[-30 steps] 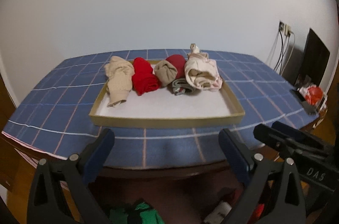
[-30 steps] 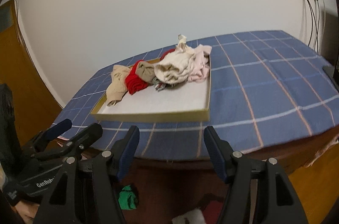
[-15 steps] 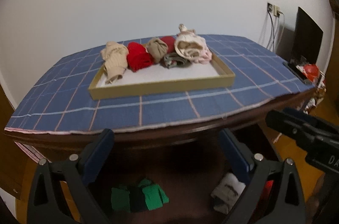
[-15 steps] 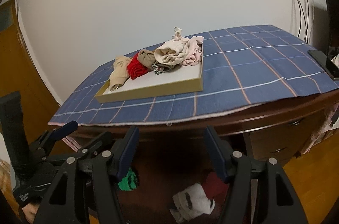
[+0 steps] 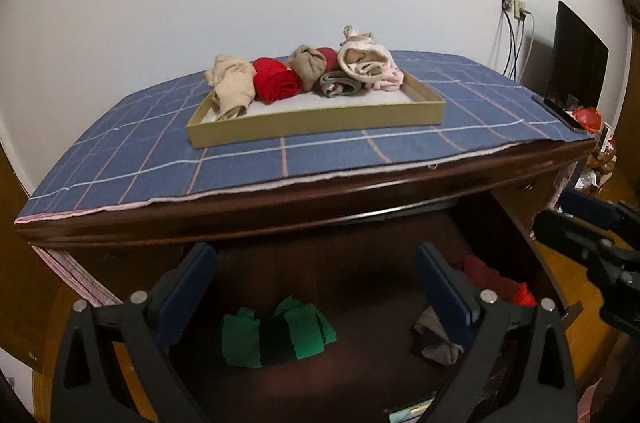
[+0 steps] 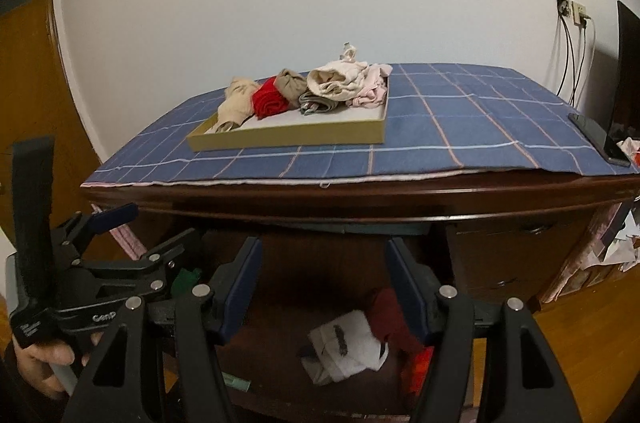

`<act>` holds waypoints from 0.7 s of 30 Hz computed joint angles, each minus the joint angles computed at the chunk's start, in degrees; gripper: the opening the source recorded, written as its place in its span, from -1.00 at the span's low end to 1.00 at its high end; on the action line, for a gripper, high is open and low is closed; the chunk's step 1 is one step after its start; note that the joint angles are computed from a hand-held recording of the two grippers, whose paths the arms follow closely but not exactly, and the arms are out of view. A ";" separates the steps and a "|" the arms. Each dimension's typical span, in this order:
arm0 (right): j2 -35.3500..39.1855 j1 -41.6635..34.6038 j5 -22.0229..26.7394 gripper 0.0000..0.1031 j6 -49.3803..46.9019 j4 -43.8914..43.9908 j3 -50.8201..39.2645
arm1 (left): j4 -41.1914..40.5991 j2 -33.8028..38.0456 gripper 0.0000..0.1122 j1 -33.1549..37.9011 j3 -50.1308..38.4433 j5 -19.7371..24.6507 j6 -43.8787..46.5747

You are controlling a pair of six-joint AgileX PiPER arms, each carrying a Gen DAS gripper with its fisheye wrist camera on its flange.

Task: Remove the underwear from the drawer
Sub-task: 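Lower both tools back into the drawer toward the remaining clothes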

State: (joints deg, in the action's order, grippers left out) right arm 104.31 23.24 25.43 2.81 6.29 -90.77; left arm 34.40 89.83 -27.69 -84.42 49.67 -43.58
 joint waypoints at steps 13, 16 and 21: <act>-3.01 -2.22 0.98 0.27 -0.70 -1.21 5.73 | 0.04 -6.28 0.79 2.68 10.96 -1.54 1.04; -2.15 -3.88 2.60 0.27 -4.50 1.52 5.55 | -2.76 -6.37 0.79 5.42 12.33 -2.15 3.88; 4.21 -7.25 11.38 0.27 -13.66 10.92 -1.37 | -8.51 -4.27 0.79 9.88 11.17 -1.52 11.47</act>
